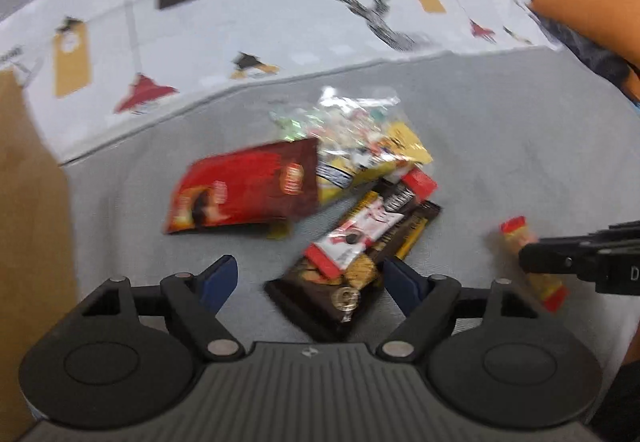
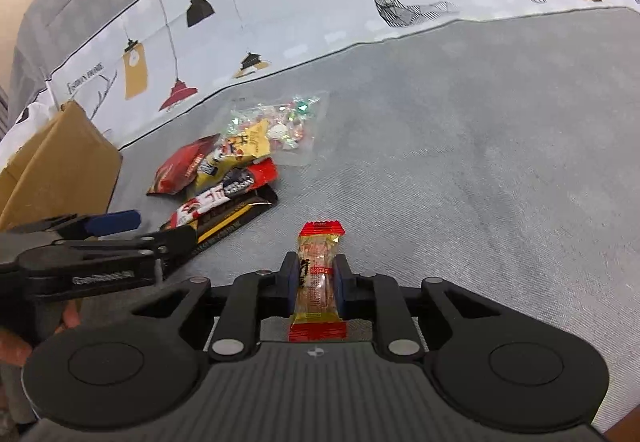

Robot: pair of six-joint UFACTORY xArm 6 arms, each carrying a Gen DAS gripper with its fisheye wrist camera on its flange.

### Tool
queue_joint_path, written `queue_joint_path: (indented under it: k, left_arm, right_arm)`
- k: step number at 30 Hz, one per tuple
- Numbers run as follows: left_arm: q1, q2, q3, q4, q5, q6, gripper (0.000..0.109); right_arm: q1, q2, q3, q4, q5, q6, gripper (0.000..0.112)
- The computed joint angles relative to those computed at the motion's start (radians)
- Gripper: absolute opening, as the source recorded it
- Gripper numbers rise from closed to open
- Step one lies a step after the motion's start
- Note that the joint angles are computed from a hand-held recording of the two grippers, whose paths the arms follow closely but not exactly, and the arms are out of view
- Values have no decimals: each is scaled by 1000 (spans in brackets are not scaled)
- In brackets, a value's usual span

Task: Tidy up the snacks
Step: 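Grasp the dark chocolate bar with the left tool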

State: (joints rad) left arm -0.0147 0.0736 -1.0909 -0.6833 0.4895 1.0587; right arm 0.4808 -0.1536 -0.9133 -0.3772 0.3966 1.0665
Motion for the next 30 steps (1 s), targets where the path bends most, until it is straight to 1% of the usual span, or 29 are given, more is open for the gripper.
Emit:
queue_joint_path:
  k: [2, 3, 5, 6, 9, 10, 11, 12, 13, 14, 15, 16, 17, 18, 19, 20, 22, 23, 24, 25, 26, 28, 30]
  left_arm:
    - [-2, 21, -12, 24, 27, -22, 76]
    - [-8, 14, 3, 0, 6, 6, 66]
    - [-2, -9, 18, -23, 38, 59, 55]
    - [-2, -20, 26, -13, 45, 51, 52]
    - [19, -76, 74, 38, 63, -13, 49]
    - [31, -94, 85, 64, 76, -55, 49]
    - [48, -112, 88, 75, 103, -94, 49]
    - [63, -124, 86, 76, 130, -121, 48]
    - [77, -133, 82, 71, 155, -146, 48]
    - [89, -137, 78, 67, 175, -172, 48]
    - [93, -139, 75, 75, 183, -192, 49]
    - [93, -135, 72, 86, 184, -209, 49]
    - [85, -115, 63, 116, 175, -230, 52]
    - [77, -110, 65, 142, 162, -251, 62]
    - [65, -102, 72, 155, 131, -260, 69]
    - [46, -106, 93, 146, 73, -249, 80]
    - [23, -91, 98, 180, 27, -267, 80]
    - [14, -90, 103, 180, 5, -258, 70]
    - [11, -90, 97, 166, 12, -241, 47]
    - [14, -87, 74, 155, 59, -232, 43]
    - [25, -81, 34, 161, 138, -256, 43]
    - [42, -83, -4, 144, 220, -288, 43]
    - [53, -109, -20, 150, 252, -322, 43]
  right_arm:
    - [-7, 7, 7, 35, -9, -2, 23]
    - [-10, 14, 8, 58, -16, -10, 24]
    - [-12, 23, 3, 34, -20, 9, 25]
    - [-9, 32, -7, 25, -15, 6, 28]
    - [0, 50, -33, -3, 9, -2, 29]
    - [4, 53, -41, 1, 18, -14, 27]
    - [5, 50, -40, 11, 13, -20, 22]
    - [3, 45, -30, 52, -12, -45, 20]
    - [2, 39, -19, 74, -38, -54, 19]
    - [4, 33, -19, 54, -38, -45, 19]
    - [10, 30, -28, 3, -17, -33, 19]
    - [16, 28, -35, -17, -2, -42, 19]
    - [19, 29, -35, -4, 1, -63, 19]
    - [21, 32, -39, 25, 10, -88, 20]
    - [24, 39, -47, 47, 35, -107, 29]
    - [25, 45, -50, 69, 50, -132, 30]
    - [30, 47, -54, 48, 50, -132, 34]
    - [33, 51, -56, 38, 51, -135, 34]
    - [36, 55, -60, 25, 57, -135, 34]
    - [38, 60, -68, 7, 68, -126, 25]
    - [40, 64, -77, -10, 82, -121, 22]
    - [32, 59, -69, -1, 61, -96, 19]
    - [17, 44, -46, 25, 13, -75, 19]
